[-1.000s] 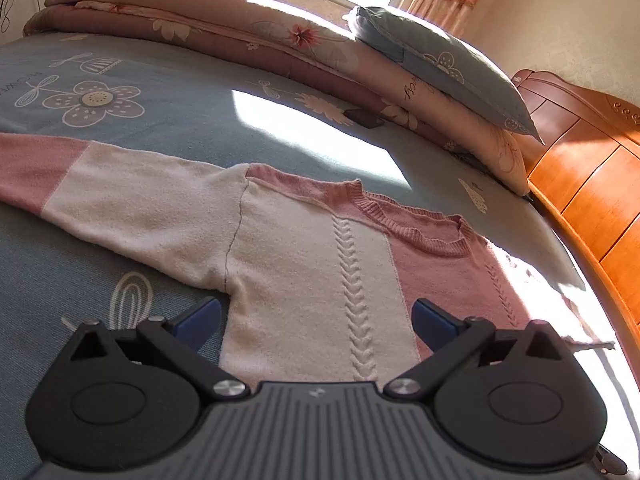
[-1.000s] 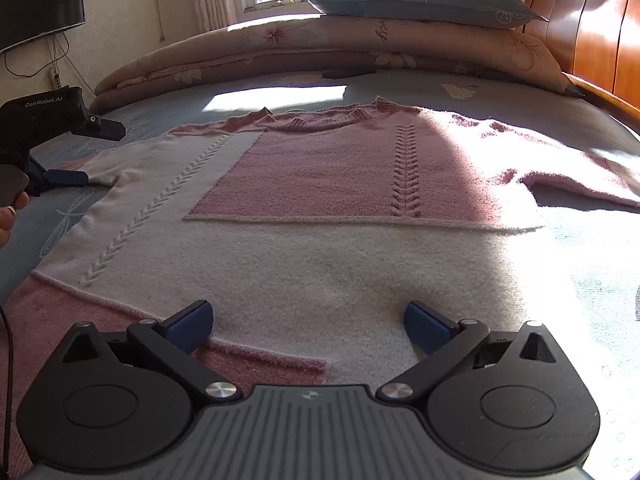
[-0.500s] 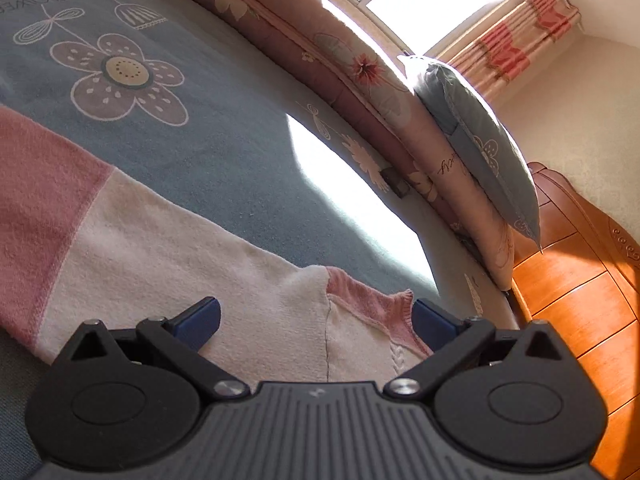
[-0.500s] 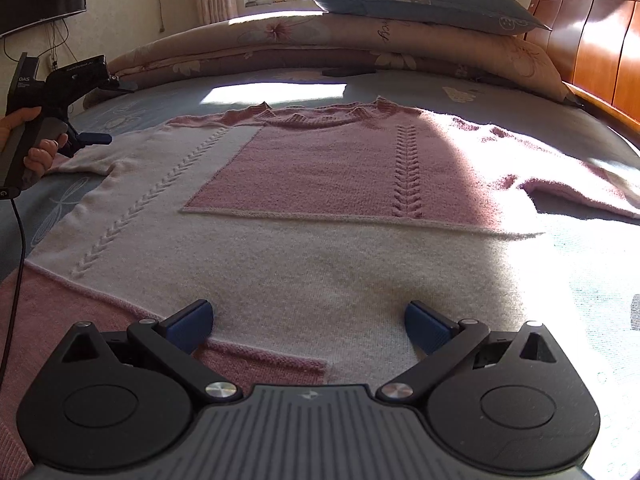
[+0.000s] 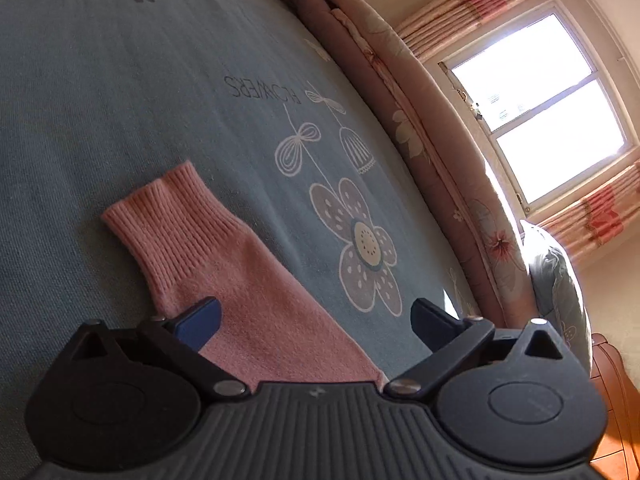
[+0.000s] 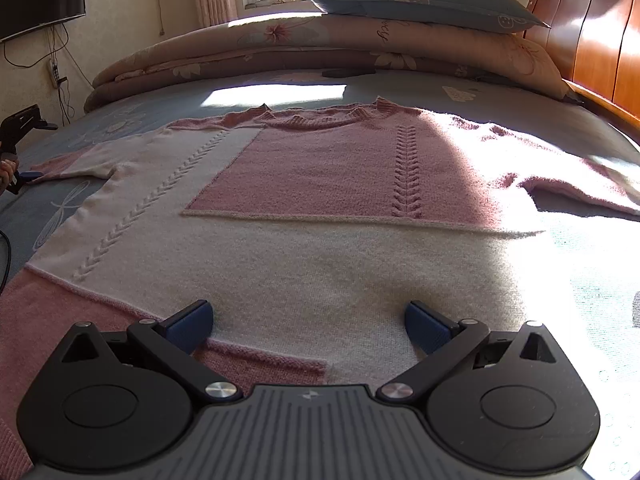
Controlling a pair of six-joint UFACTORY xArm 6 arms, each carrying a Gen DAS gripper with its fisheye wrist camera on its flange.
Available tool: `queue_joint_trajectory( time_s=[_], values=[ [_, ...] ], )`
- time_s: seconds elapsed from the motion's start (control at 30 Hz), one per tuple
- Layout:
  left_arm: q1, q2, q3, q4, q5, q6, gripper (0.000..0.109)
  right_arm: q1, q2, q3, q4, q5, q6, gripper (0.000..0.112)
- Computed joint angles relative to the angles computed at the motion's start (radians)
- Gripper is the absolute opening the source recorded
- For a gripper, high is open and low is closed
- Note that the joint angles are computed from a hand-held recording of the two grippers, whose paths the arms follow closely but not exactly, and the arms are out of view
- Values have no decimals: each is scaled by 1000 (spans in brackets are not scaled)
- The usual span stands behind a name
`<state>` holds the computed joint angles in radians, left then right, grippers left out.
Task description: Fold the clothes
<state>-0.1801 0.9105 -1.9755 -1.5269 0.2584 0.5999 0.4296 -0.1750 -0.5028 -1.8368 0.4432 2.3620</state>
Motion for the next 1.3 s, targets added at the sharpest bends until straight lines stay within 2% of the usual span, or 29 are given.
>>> queue_joint_trajectory(
  time_s=[0.03,0.1,0.2,0.27,0.33,0.43,0.53,0.63,0.9,0.97,1.0,1.07,1.1,1.17,1.23,1.3],
  values=[
    [0,-7,-1,-31,44,48,101,1,1,-1,3,1,-3,103],
    [-15,-2,-24,32,149,58,101,2,3,-2,9,3,-9,103],
    [-39,54,-135,236,307,-33,101,7,5,-4,26,9,-27,103],
    [-64,104,-217,383,349,-116,101,10,7,-5,34,12,-35,103],
    [-72,178,-337,566,398,-261,101,10,7,-5,36,13,-37,103],
    [-68,169,-305,709,374,-379,101,9,6,-5,34,12,-36,103],
    [-47,135,-243,746,320,-410,101,7,6,-4,26,10,-28,103],
    [-15,141,-252,907,296,-535,101,8,7,-5,26,10,-25,103],
    [63,215,-374,1154,326,-741,101,12,8,-6,35,14,-32,103],
    [64,214,-377,1241,308,-817,100,13,9,-7,37,16,-34,103],
    [61,208,-368,1241,292,-809,100,13,9,-7,38,16,-35,103],
    [54,202,-360,1116,275,-679,101,14,10,-8,42,17,-39,103],
    [50,209,-371,1037,281,-602,101,14,11,-9,44,18,-41,103],
    [45,247,-427,988,302,-546,101,14,12,-10,47,19,-45,103],
    [49,326,-547,1020,344,-592,101,15,12,-10,51,20,-49,103],
    [51,377,-609,1114,316,-689,101,15,13,-11,52,20,-51,103]
  ],
)
